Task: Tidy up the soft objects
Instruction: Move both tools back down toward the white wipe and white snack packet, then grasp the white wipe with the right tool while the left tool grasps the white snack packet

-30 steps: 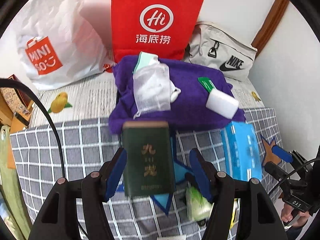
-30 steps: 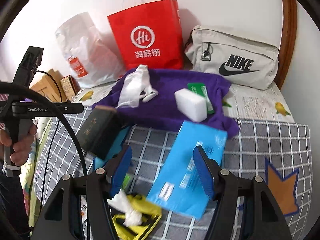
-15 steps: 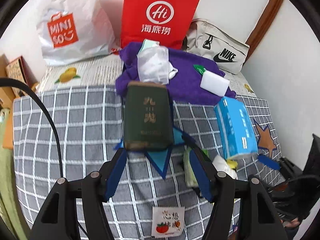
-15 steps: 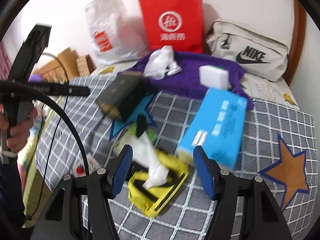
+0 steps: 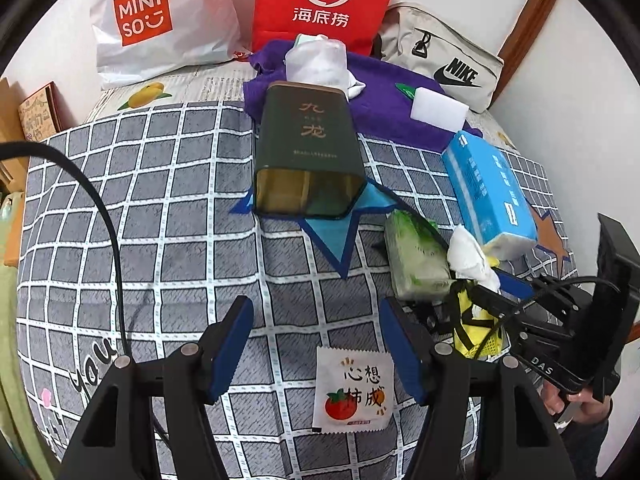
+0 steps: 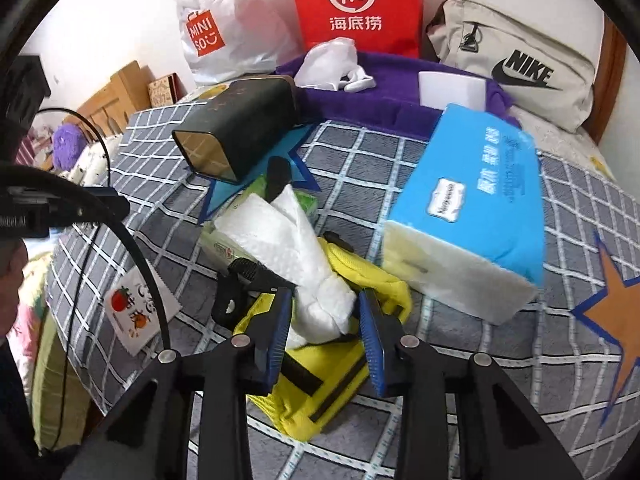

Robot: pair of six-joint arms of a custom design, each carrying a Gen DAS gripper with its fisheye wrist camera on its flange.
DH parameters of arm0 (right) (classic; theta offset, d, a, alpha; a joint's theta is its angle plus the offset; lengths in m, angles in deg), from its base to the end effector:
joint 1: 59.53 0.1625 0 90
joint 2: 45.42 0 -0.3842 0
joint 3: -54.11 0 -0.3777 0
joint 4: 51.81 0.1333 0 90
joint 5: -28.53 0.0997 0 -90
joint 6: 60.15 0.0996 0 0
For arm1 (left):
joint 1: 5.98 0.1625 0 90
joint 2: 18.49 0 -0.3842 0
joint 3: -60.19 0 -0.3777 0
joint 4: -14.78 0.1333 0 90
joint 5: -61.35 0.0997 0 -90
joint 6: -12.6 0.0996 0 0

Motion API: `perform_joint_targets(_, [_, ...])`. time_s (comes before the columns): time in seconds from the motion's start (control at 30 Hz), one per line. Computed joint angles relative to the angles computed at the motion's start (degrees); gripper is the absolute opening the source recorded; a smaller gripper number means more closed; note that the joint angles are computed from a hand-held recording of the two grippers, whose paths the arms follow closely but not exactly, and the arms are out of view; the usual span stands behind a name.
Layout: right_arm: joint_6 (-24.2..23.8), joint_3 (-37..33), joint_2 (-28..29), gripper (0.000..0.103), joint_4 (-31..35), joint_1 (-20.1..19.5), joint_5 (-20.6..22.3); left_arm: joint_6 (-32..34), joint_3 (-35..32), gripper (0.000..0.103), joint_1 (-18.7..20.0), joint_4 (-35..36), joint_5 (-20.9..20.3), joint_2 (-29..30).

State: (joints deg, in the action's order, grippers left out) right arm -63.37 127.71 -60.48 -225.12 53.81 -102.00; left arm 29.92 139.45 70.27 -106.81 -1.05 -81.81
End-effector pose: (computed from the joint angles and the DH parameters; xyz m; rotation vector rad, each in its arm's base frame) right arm 0.3365 -0.6067 -0.0868 0.3672 -2.4149 0.6834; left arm 0.0185 -0.6794 0.3440 0.6195 2.5603 -0.3415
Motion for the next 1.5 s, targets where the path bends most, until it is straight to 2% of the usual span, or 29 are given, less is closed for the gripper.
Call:
perform_joint_targets(0.1, [-0.71, -1.02, 1.04, 0.024, 0.55, 0.15, -1.81, 0.42, 0.91, 0.064, 0.33, 0.38, -0.55, -0.51])
perform_joint_targets(0.17, [-1.19, -0.26, 0.79, 0.023, -0.61, 0.21, -1.74, 1.59, 2.28, 0.065, 0.39, -0.24, -0.23, -1.08])
perform_joint_targets(0.3, [0.75, 2.85, -1.28, 0.023, -2.53, 0.24, 0.24, 3.84, 4.56, 0.072, 0.70, -1.08, -0.61, -2.01])
perform_joint_targets(0.43, [1.28, 5.20, -2.33, 0.023, -5.07, 1.10, -1.09, 6.14, 7.54, 0.079, 0.52, -2.76, -1.00, -3.14])
perform_joint_targets(0.63, [3.39, 8.98, -4.05, 0.023, -7.62, 1.40, -2.12, 8.56, 11.54, 0.080, -0.20, -3.26, 2.34, -3.43])
perform_joint_targets(0.7, [4.12, 9.93, -4.38, 0.023, -8.56, 1.41, -2.63, 9.14, 13.55, 0.080, -0.38, -6.08, 4.44, -3.59])
perform_joint_targets(0.77, [4.76, 10.49, -4.70, 0.023, -8.89, 1.20, -2.46, 10.56, 15.32, 0.085, -0.52, -8.63, 4.68, -4.24])
perform_joint_targets(0.87, [4.98, 10.51, -4.65, 0.023, -9.04, 1.14, -2.92, 13.17, 18.57, 0.088, -1.46, -12.28, 7.37, -4.95])
perform_joint_targets(0.97, [5.20, 10.54, -4.63, 0.023, -9.73, 1.06, -2.32, 12.75, 18.88, 0.089, -1.27, -13.67, 6.68, -4.93])
perform_joint_targets(1.1, [4.87, 9.84, -4.20, 0.023, -10.03, 1.15, -1.96, 13.36, 18.84, 0.083, -0.96, -15.82, 6.16, -4.69])
perform_joint_targets(1.17, [4.73, 9.73, -4.10, 0.023, -10.15, 1.20, -1.76, 12.93, 18.67, 0.065, -0.80, -17.23, 6.12, -4.48])
perform_joint_targets(1.27, [4.62, 9.85, -4.14, 0.023, -10.46, 1.35, -1.49, 11.61, 17.16, 0.047, -0.49, -15.98, 5.98, -4.34])
perform_joint_targets(1.37, [4.40, 10.11, -4.32, 0.023, -10.90, 1.51, -1.54, 9.33, 14.55, 0.042, 0.47, -12.44, 3.87, -4.21])
perform_joint_targets(1.5, [4.70, 10.32, -4.55, 0.023, -10.83, 1.54, -1.50, 7.44, 11.57, 0.042, 1.54, -8.65, 0.91, -4.21])
